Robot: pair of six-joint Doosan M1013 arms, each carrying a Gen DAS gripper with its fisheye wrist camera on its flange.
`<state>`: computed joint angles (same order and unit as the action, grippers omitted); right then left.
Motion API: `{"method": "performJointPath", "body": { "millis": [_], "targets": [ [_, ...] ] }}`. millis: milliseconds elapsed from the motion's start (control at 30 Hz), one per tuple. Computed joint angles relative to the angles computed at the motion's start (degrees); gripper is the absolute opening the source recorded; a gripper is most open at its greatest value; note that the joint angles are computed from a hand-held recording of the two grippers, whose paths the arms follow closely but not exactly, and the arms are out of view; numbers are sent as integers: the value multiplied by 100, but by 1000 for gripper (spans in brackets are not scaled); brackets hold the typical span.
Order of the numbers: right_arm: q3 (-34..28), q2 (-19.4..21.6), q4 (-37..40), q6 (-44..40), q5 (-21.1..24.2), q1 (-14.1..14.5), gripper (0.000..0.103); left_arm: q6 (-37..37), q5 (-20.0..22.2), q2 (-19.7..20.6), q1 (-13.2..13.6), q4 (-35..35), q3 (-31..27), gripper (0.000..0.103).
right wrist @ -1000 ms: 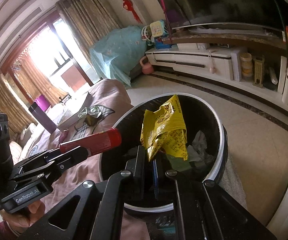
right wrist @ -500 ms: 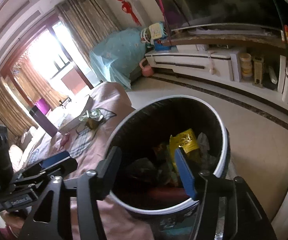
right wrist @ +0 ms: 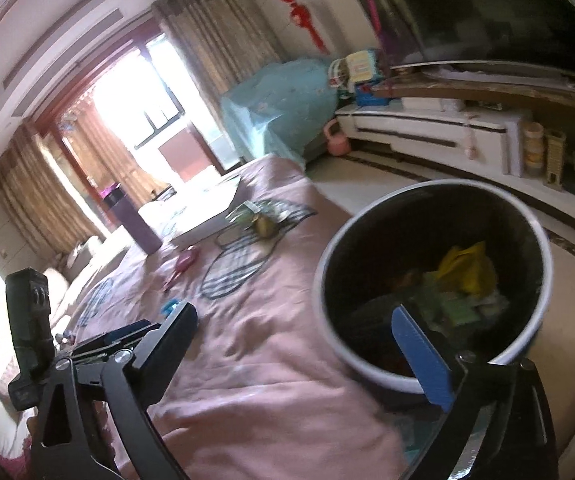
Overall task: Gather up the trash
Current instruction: 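Move both grippers back to the table toward the two brushes, then grasp the blue brush with the right gripper while the left grasps the pink brush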
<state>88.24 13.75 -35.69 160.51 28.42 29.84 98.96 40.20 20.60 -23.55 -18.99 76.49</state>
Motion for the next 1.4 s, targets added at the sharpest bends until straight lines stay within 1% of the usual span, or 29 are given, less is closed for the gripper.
{"method": "performJointPath", "body": {
  "millis": [200,267,433,533,767,967,1000,1067,1133,1200,1333,1400],
  "targets": [
    [-314,273,704,-899,-26,121,100,-279,-35,-63,261,172,137,68],
    [-414,359,831,-1109,-18,170,100,-346,-66,-85,318,245,174,68],
    [-631,533,1248,-1780,20,244,100,-528,-33,-76,471,498,171,68],
    [-772,642,1531,-2284,49,282,100,-496,59,-25,550,532,110,68],
    [-1159,921,2232,-3469,295,314,100,-446,200,136,607,871,-130,68],
    [-1522,1173,2519,-4324,602,334,99,-428,339,395,626,1107,-529,68],
    [-1611,1233,2537,-4469,687,340,98,-346,380,467,627,1094,-639,68],
    [-1758,1335,2665,-4766,796,334,92,-300,425,582,611,1187,-816,68],
    [-1955,1473,2853,-5051,959,311,83,-129,486,710,606,1147,-1009,68],
    [-2107,1587,3007,-5221,1075,282,78,-42,563,853,595,1172,-1215,68],
    [-2396,1795,3170,-5453,1298,225,74,155,844,1174,581,1186,-1685,68],
    [-2530,1885,3245,-5592,1402,205,73,227,867,1273,560,1250,-1812,68]
  ]
}}
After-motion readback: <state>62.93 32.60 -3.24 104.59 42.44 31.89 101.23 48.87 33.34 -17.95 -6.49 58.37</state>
